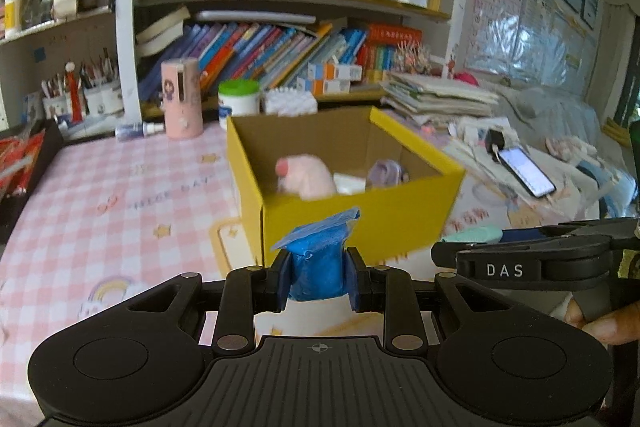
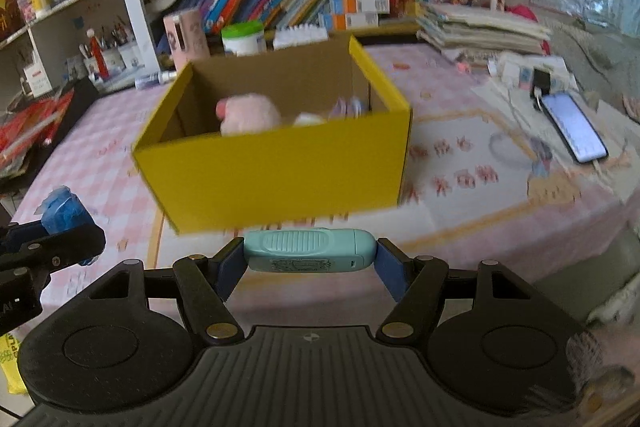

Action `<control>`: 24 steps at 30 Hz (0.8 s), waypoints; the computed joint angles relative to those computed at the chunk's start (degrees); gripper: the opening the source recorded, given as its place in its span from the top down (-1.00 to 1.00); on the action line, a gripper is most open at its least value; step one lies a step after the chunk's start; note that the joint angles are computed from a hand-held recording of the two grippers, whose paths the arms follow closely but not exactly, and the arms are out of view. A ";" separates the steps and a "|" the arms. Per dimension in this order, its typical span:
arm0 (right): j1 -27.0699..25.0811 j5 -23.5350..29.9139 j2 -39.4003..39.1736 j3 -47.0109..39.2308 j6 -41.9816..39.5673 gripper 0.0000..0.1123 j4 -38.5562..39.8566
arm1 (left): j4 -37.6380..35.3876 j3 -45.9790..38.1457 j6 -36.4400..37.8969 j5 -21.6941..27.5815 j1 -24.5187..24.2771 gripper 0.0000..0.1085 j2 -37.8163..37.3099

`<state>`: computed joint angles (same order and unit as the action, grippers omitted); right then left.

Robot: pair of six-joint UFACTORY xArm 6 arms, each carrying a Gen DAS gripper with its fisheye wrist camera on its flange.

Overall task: Organize objects
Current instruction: 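Lower the blue cloth and mint-green object into the yellow box and open both tools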

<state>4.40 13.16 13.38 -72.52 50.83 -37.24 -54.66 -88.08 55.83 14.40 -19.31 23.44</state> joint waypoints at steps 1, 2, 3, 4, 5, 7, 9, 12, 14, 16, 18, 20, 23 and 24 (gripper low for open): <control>-0.48 -0.60 0.76 -0.99 -1.69 -0.19 0.97 | 1.04 -1.66 -1.42 -0.50 -0.30 0.52 1.20; -0.89 -1.09 1.47 -1.91 -3.54 -0.19 2.22 | 1.50 -2.59 -2.19 -1.04 -0.59 0.52 1.94; -1.33 -1.65 2.37 -3.01 -6.07 -0.19 4.09 | 2.47 -3.85 -3.46 -1.48 -0.84 0.52 2.91; -1.69 -2.04 3.11 -3.93 -8.14 -0.19 5.62 | 3.76 -5.22 -5.07 -1.84 -1.07 0.52 3.96; -2.01 -2.36 3.93 -4.94 -10.24 -0.19 7.21 | 5.28 -6.60 -6.86 -2.21 -1.31 0.52 5.04; -2.73 -3.14 5.72 -7.09 -15.24 -0.19 11.11 | 9.56 -9.61 -11.54 -2.69 -1.70 0.52 7.41; -3.19 -3.57 7.49 -9.43 -19.73 -0.19 14.83 | 13.38 -12.00 -15.58 -2.90 -1.87 0.53 9.28; -3.72 -4.13 10.60 -13.62 -27.05 -0.19 21.10 | 20.57 -16.20 -22.75 -2.70 -2.00 0.53 12.44; -3.84 -4.09 12.57 -16.41 -31.00 -0.19 24.63 | 25.89 -18.92 -27.63 -2.41 -1.95 0.52 14.53; -3.96 -3.97 14.83 -19.51 -35.70 -0.19 28.69 | 32.05 -22.27 -33.54 -1.41 -1.71 0.53 17.00; -3.97 -3.18 17.28 -23.06 -40.91 -0.19 33.04 | 37.68 -26.03 -38.90 0.07 -1.46 0.53 19.62; -3.93 -1.71 19.92 -27.05 -45.75 -0.19 36.72 | 42.32 -29.64 -43.00 1.66 -1.29 0.52 22.08; -3.89 0.50 23.81 -32.89 -51.68 -0.19 40.29 | 47.78 -35.42 -47.55 4.38 -1.13 0.53 25.89; -3.89 1.49 25.16 -34.92 -53.32 -0.19 41.10 | 49.47 -37.50 -48.88 5.40 -1.12 0.53 27.22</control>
<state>0.52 14.65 38.54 -107.45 -2.50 3.86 -5.18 -125.58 6.95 19.80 -20.43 50.65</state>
